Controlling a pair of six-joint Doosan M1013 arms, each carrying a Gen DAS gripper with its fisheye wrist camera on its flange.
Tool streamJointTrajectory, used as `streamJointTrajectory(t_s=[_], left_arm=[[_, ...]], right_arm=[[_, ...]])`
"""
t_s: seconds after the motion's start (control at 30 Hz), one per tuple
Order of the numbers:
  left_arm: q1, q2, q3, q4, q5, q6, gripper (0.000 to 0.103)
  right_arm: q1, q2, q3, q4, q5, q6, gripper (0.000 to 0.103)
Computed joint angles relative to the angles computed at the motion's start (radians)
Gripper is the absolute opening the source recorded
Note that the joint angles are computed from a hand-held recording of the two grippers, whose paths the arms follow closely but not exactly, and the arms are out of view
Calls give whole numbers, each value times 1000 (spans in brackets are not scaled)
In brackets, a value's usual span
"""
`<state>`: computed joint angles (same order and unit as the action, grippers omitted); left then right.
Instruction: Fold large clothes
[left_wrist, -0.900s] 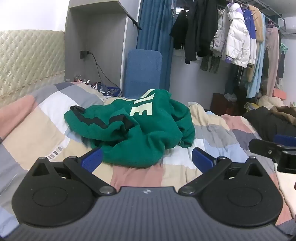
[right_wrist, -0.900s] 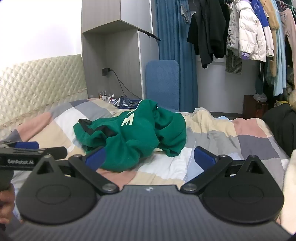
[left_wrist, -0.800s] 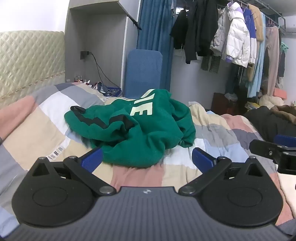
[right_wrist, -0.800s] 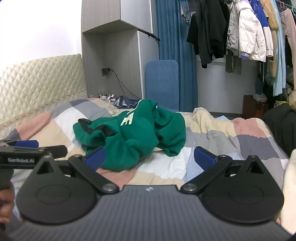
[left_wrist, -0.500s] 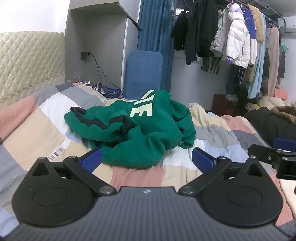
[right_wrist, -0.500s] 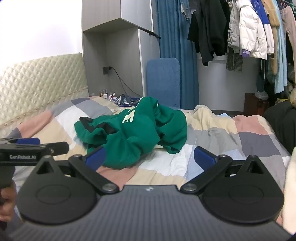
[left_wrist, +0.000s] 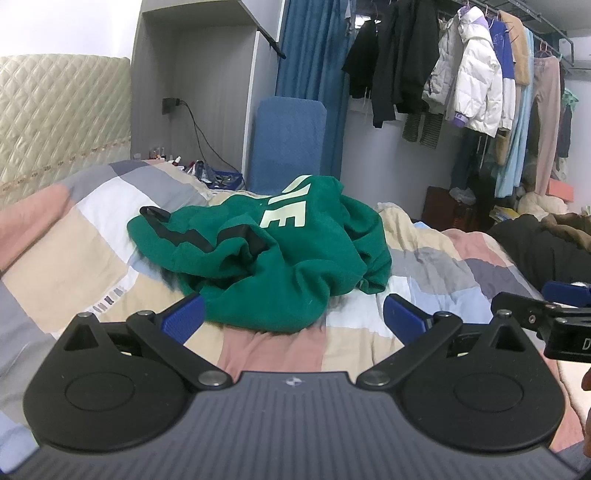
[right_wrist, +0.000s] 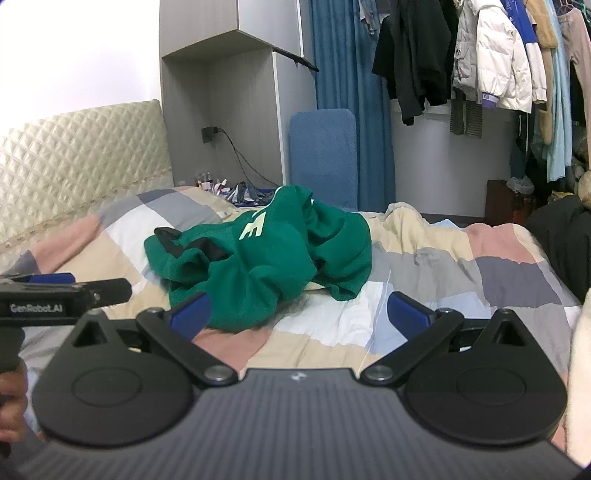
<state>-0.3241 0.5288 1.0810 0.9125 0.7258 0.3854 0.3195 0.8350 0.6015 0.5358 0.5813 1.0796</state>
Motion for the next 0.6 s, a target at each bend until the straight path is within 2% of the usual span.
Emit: streamJointTrajectory(t_s=[0.33, 0.6], left_arm=[[4, 6, -2, -3, -13, -16, 103], [7, 17, -17, -33, -8, 18, 103]], right_arm=[[-1, 10, -11, -13, 15, 9, 103], [0, 22, -30, -33, 25, 26, 103]])
